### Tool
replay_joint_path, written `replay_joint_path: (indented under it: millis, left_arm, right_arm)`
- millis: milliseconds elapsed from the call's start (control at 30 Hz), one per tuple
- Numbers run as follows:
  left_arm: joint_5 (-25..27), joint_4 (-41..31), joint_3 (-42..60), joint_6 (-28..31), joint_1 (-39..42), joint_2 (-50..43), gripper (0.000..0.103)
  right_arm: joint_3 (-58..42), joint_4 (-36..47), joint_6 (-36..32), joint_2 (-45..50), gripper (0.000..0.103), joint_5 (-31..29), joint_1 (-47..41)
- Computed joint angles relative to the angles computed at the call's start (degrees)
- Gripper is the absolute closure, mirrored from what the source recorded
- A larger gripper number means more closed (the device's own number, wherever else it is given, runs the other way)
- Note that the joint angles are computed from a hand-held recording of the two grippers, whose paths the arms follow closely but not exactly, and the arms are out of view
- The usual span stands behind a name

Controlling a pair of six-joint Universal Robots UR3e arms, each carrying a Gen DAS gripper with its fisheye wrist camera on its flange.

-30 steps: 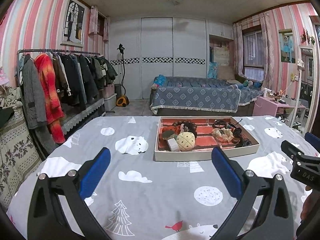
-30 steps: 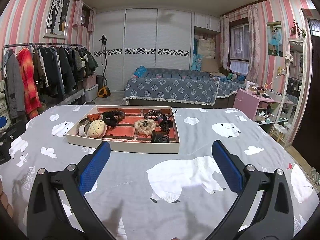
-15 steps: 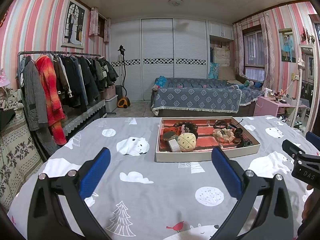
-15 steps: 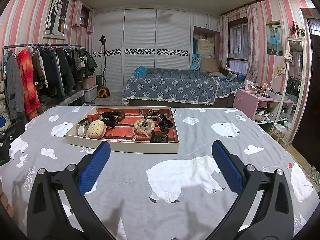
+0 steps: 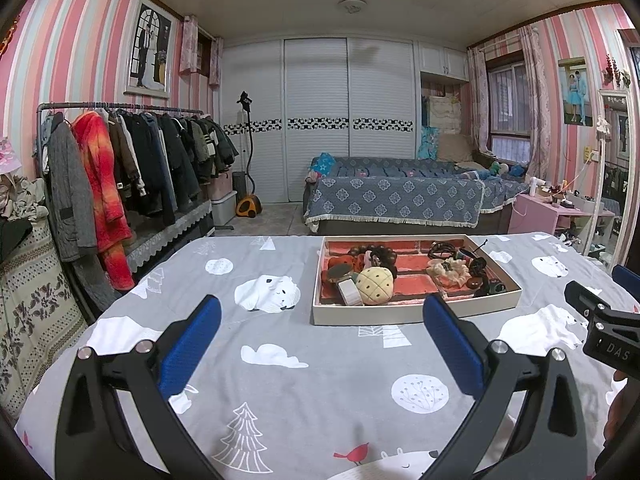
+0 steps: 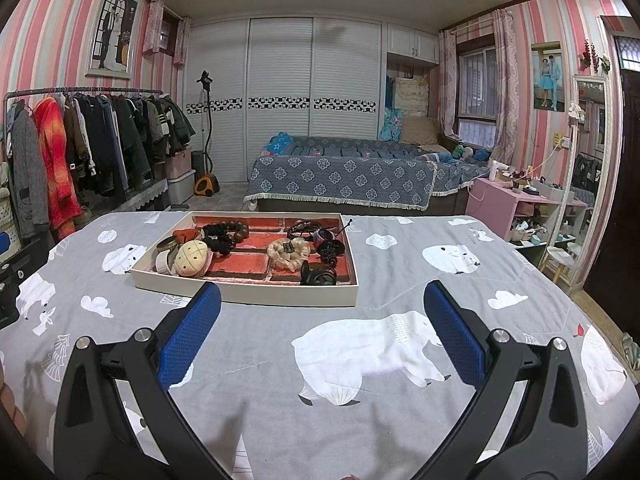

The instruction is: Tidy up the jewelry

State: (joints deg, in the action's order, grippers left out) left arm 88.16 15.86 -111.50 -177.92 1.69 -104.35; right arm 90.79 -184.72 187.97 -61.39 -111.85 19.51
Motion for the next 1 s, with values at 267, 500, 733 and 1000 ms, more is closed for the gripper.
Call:
replay_joint_path:
  millis: [267, 500, 733, 1000]
  left_arm:
    - [0.0, 0.1, -0.2, 0.6, 0.5, 0.5, 0.004]
    - [0.0, 0.0, -0.3, 0.7, 0.5, 0.6, 0.004]
    - [0.1, 0.2, -0.3, 0.7, 0.4, 0.5, 0.004]
    - [0.1, 0.4, -0.4, 0.9, 0.5, 0.5, 0.004]
  right_arm:
    - [-0.1, -0.2, 0.0, 0.2, 0.004, -0.2, -0.1]
    - [-0.6, 0.0, -0.1, 0.5, 0.004, -0.7, 0.0]
    - [-0.5, -0.1, -0.1, 0.5, 0.004, -0.7, 0.0]
    - [-0.6, 0.0, -0.1, 0.5, 0.004, -0.7, 0.0]
